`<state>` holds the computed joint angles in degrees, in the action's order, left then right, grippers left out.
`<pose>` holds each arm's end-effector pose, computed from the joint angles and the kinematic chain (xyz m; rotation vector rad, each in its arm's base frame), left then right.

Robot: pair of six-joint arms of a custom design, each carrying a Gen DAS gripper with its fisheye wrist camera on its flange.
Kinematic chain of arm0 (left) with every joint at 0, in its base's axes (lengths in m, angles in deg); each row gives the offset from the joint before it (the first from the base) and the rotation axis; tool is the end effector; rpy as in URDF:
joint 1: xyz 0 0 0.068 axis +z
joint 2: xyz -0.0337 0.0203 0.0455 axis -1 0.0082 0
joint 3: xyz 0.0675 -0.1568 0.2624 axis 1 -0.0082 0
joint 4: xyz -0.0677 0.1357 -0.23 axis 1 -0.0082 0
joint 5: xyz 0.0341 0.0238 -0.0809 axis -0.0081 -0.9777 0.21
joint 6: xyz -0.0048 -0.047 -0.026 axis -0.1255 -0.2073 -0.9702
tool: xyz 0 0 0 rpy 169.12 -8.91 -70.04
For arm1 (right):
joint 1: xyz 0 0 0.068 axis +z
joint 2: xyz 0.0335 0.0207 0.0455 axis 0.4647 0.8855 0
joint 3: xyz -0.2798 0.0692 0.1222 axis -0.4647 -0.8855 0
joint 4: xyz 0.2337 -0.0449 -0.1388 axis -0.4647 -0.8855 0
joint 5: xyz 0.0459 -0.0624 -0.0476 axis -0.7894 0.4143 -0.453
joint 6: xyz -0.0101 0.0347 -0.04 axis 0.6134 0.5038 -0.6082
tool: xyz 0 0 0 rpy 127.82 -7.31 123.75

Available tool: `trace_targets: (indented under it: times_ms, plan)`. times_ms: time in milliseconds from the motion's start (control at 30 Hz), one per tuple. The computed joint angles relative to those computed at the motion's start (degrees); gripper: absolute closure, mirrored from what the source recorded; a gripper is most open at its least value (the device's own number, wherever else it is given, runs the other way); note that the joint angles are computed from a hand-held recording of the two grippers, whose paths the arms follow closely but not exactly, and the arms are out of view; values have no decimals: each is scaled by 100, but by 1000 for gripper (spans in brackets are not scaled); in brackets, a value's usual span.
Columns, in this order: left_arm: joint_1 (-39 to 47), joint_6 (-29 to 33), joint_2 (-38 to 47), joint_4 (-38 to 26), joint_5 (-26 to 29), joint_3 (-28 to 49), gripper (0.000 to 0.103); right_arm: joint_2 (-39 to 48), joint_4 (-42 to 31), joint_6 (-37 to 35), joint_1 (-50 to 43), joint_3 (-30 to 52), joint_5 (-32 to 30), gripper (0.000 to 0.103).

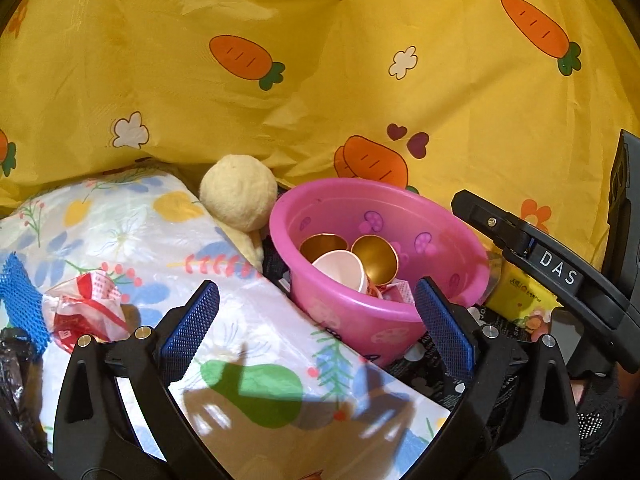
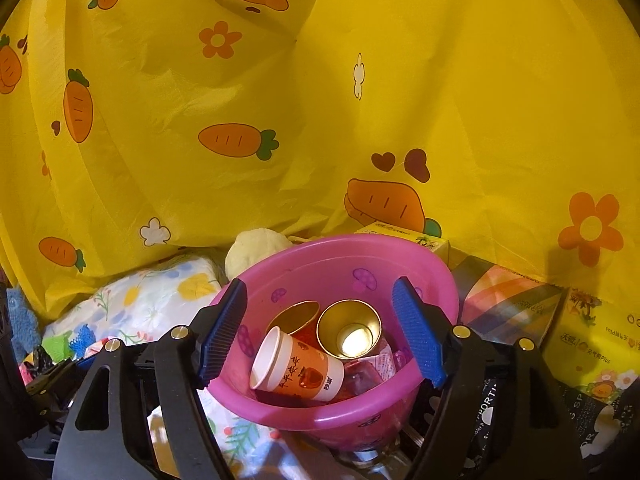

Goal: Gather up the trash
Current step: 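Move both open tools back over the remaining trash on the sheet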

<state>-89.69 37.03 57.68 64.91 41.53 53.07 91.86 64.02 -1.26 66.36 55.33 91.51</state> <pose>0.3514 -0.0211 0.0768 0.6184 2.1134 -0.5283 0.2752 0.1883 0.0844 0.4814 1.9399 0.0492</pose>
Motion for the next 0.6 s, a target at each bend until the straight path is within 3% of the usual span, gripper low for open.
trace_targets:
  times_ms: [367, 600]
  plan:
    - [680, 291, -344, 339, 92, -580, 7, -4, -1009, 579, 763, 308, 721, 22]
    - [1361, 449, -473, 722, 84, -970, 7, 253, -1542, 856, 1252, 716, 873, 18]
